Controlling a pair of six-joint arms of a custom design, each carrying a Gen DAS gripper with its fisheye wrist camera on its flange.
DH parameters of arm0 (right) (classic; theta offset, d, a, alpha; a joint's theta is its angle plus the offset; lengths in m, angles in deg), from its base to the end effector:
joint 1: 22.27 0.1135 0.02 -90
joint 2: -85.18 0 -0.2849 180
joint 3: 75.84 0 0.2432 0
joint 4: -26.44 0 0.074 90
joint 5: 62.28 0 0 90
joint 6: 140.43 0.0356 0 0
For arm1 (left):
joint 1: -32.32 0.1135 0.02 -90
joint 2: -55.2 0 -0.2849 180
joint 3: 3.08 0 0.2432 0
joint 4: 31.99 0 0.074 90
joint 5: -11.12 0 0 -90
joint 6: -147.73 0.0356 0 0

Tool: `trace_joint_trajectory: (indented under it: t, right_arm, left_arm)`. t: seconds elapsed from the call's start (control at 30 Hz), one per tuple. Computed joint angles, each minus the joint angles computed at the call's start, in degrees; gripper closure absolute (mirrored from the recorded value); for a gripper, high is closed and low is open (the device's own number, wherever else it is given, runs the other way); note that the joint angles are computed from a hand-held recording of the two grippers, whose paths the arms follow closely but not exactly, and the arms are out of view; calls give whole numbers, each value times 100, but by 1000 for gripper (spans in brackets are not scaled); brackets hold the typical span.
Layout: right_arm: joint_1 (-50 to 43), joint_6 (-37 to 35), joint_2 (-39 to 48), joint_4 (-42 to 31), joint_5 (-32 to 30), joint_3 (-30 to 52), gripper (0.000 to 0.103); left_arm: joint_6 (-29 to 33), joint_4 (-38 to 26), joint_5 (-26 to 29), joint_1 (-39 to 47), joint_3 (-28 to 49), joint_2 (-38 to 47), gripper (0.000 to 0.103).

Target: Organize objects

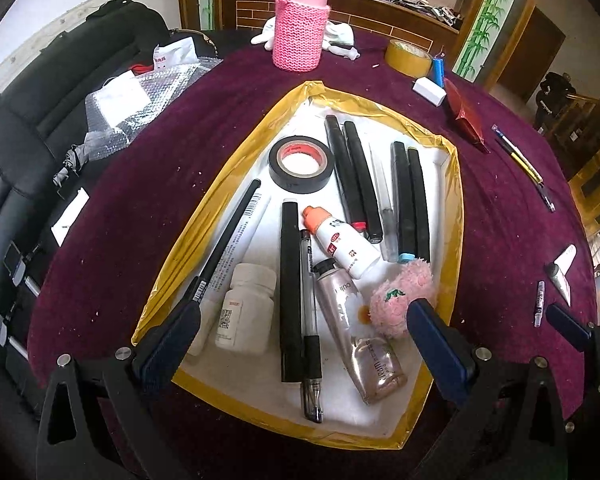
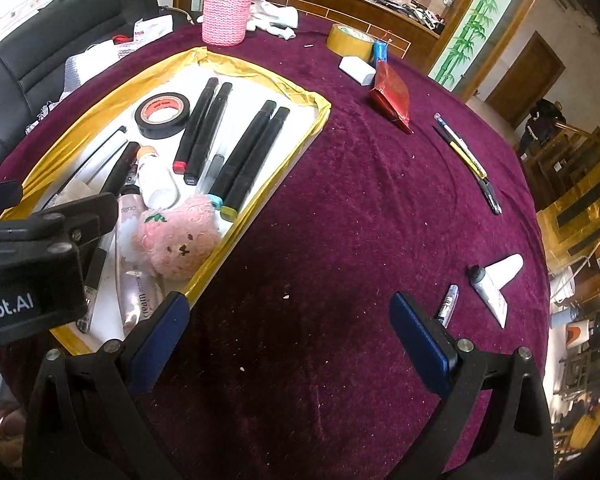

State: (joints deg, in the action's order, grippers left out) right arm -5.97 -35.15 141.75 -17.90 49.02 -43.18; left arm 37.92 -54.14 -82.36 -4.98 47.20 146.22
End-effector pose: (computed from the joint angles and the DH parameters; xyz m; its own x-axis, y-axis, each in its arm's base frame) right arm 0.1237 0.0227 0.1532 -0.8948 -0.0058 -0.4464 0.1073 0.9678 -0.2278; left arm 0.2075 -0.1554 0.1421 -0.8637 0.2327 -0.4470 0.3084 0.9456 -0.1036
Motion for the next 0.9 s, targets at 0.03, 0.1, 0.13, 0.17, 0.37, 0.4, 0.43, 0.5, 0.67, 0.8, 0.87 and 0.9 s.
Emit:
trace_joint_trajectory:
  t: [0.03,0.1,0.13,0.17,0.37,0.4,0.43,0.5,0.67,0.8,0.87,0.9]
  right_arm:
    - [8,0,-1,2,2,0,2]
    - [41,23,-25,-21,9,1,2]
    - [48,28,-33,-28,7,0,2]
    - [52,33,-32,-31,5,1,2]
    - [-23,-12,-28,1,-45,-6,2]
    - [-32,-15,-21,5,-52,-6,2]
    - [-47,-26,-13,17,-61,-8,2]
    - [-44,-16,8,21,-71,-3,2]
    - [26,48,49,38,-59,-11,2]
    - [82,82,70,45,-63,-26,2]
    - [80,72,65,53,-81,-40,2]
    - [86,67,50,44,-84,-46,2]
  left_arm:
    - [1,1,-6,-6,-2,-9,2]
    - [6,0,-22,-16,4,-20,2]
    - [14,1,-24,-14,8,-19,2]
    - [11,7,-25,-26,14,-12,2]
    - [12,1,-17,-34,39,25,2]
    - [18,6,-29,-36,39,27,2]
    - [13,12,-36,-43,36,28,2]
    - [9,22,-18,-38,33,33,2]
    - [-11,46,-71,-34,-1,24,2]
    - [-31,30,-342,-162,-56,-38,2]
    - [-55,37,-342,-166,-90,-72,2]
    - [-69,24,-301,-147,-91,-75,2]
